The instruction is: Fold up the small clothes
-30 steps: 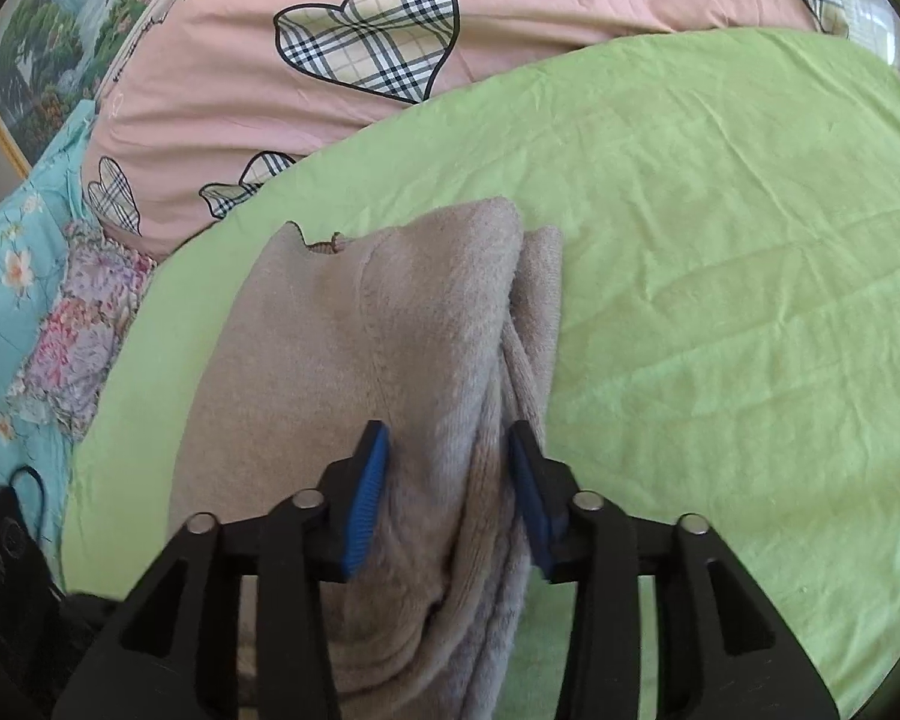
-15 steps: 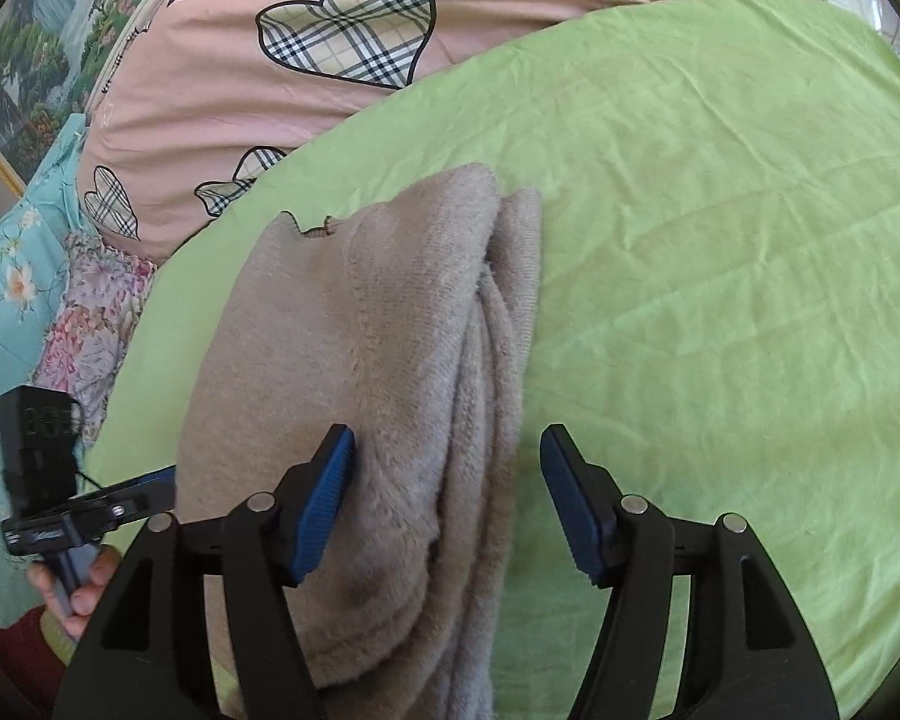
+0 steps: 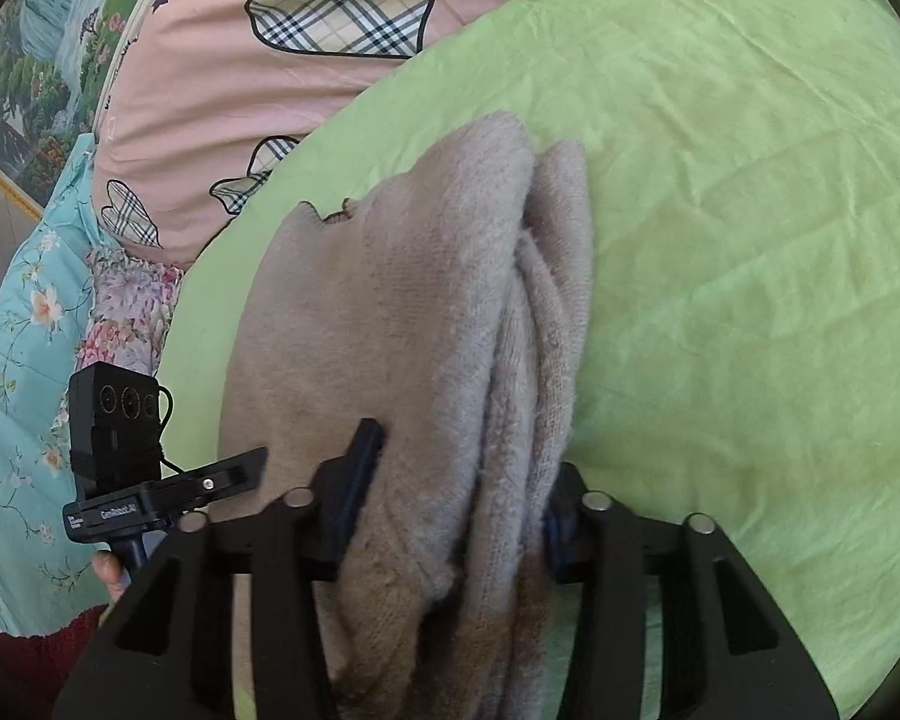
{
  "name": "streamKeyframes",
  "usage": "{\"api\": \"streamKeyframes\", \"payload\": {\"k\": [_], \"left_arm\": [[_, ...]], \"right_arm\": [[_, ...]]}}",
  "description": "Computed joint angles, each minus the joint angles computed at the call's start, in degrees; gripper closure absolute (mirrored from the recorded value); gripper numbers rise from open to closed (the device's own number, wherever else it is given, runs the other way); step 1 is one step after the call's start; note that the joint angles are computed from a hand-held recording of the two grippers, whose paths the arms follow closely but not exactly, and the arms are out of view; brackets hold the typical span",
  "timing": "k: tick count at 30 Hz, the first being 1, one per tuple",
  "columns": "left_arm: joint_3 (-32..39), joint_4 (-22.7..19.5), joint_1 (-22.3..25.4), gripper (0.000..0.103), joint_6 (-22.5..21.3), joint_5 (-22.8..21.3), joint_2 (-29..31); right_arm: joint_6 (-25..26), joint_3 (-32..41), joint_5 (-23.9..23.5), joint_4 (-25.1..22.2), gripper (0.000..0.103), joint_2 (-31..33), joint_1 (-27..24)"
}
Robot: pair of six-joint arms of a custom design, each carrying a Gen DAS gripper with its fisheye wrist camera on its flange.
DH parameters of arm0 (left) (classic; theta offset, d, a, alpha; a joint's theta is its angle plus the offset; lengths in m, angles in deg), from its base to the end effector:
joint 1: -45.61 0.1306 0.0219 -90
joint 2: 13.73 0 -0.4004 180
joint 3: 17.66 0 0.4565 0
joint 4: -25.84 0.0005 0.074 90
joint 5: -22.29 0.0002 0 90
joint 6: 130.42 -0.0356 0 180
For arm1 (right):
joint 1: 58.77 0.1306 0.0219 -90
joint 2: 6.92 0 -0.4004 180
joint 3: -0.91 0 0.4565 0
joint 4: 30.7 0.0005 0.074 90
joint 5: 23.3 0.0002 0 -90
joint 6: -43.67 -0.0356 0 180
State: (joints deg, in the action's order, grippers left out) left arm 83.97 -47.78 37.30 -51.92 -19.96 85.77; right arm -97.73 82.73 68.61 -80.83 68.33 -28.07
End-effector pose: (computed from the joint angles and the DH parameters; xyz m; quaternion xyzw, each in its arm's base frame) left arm 0.5652 -0.1097 0.4495 0.2194 0.8779 -0.3952 0.1581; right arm 0.3901 0.2297 0.4944 0.1715 0.9027 0.2473 0.3073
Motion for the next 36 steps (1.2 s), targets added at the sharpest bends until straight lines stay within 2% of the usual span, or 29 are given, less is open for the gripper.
{"api": "streamKeyframes", "payload": {"k": [3,7,14,19,23,26,28,31,33,36], "left_arm": [[-0.19,-1.36,1.30,0.057,-1.52,0.33,-1.68],[-1.12,-3.10,5.20,0.058,-4.56,0.91,-4.74],[-2.16,-8.02,17.31,0.058,-14.48,2.09,-8.87],[-2.80,-10.80,24.60,0.058,-19.40,1.22,-9.05],[-4.92,-11.08,27.51,0.056,-20.85,-0.08,-8.38],[-6.03,-11.60,28.62,0.050,-21.57,1.70,-7.65],[-5.62,-12.41,28.92,0.043,-22.22,2.46,-7.28],[-3.11,-14.64,29.76,0.038,-23.66,4.36,-5.01],[-1.10,-14.53,30.07,0.030,-22.44,4.73,-3.34],[1.74,-13.13,30.00,0.030,-19.29,4.92,-0.97]], "right_arm": [[0.82,2.33,2.56,-1.73,0.070,0.69,1.95],[1.05,4.63,3.94,-0.21,0.072,2.12,5.47],[0.51,8.41,5.31,9.28,0.072,8.56,12.38],[0.43,12.24,1.05,15.06,0.072,15.66,15.17],[0.36,15.45,-0.11,13.31,0.072,20.27,16.70],[0.28,16.35,0.74,11.05,0.070,21.61,17.18],[-0.86,15.14,-0.59,11.88,0.068,20.78,16.70],[-0.89,16.27,-0.63,8.44,0.056,20.64,16.04],[0.02,17.96,2.20,5.37,0.047,20.70,15.64],[1.13,19.94,4.33,5.41,0.047,21.09,14.34]]}}
